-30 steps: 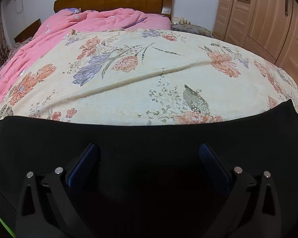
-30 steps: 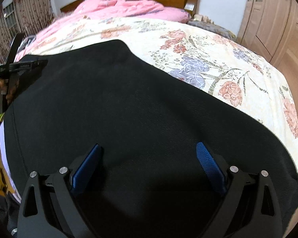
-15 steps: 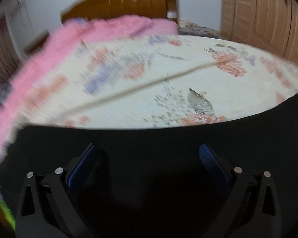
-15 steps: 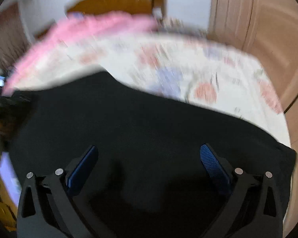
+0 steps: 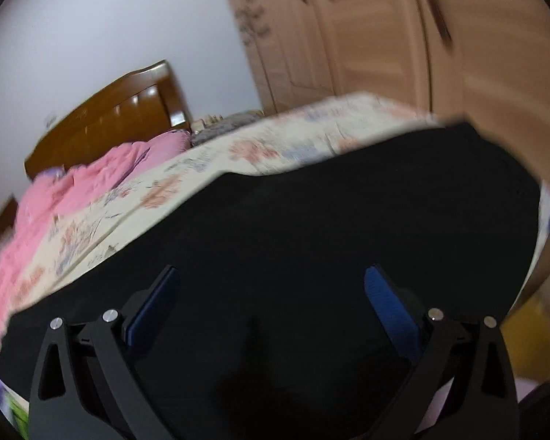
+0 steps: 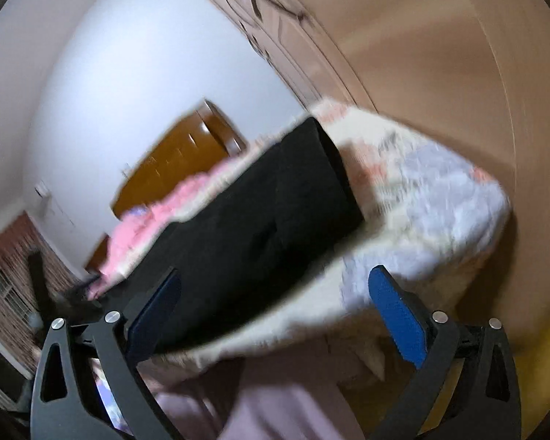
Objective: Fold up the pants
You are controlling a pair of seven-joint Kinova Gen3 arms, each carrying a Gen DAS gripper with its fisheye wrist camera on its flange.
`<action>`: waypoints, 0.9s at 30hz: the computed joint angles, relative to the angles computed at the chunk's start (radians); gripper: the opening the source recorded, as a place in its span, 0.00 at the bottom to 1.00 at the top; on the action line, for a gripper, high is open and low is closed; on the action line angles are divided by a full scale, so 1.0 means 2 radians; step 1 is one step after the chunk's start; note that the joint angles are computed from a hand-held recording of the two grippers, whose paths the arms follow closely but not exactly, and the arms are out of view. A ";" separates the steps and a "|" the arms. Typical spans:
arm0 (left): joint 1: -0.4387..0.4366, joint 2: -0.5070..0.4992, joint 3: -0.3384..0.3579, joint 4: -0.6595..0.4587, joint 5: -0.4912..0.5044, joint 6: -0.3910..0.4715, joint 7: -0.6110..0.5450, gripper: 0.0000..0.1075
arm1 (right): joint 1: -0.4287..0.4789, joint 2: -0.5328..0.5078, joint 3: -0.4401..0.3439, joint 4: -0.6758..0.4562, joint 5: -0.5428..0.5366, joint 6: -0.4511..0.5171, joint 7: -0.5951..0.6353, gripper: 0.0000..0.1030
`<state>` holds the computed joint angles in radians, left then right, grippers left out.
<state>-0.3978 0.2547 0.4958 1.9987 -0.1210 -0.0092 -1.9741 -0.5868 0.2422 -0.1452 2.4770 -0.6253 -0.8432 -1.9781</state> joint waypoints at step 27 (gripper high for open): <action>-0.073 0.080 0.068 -0.067 0.099 0.114 -0.056 0.94 | 0.082 0.029 0.017 -0.017 0.172 -0.029 -0.102 0.24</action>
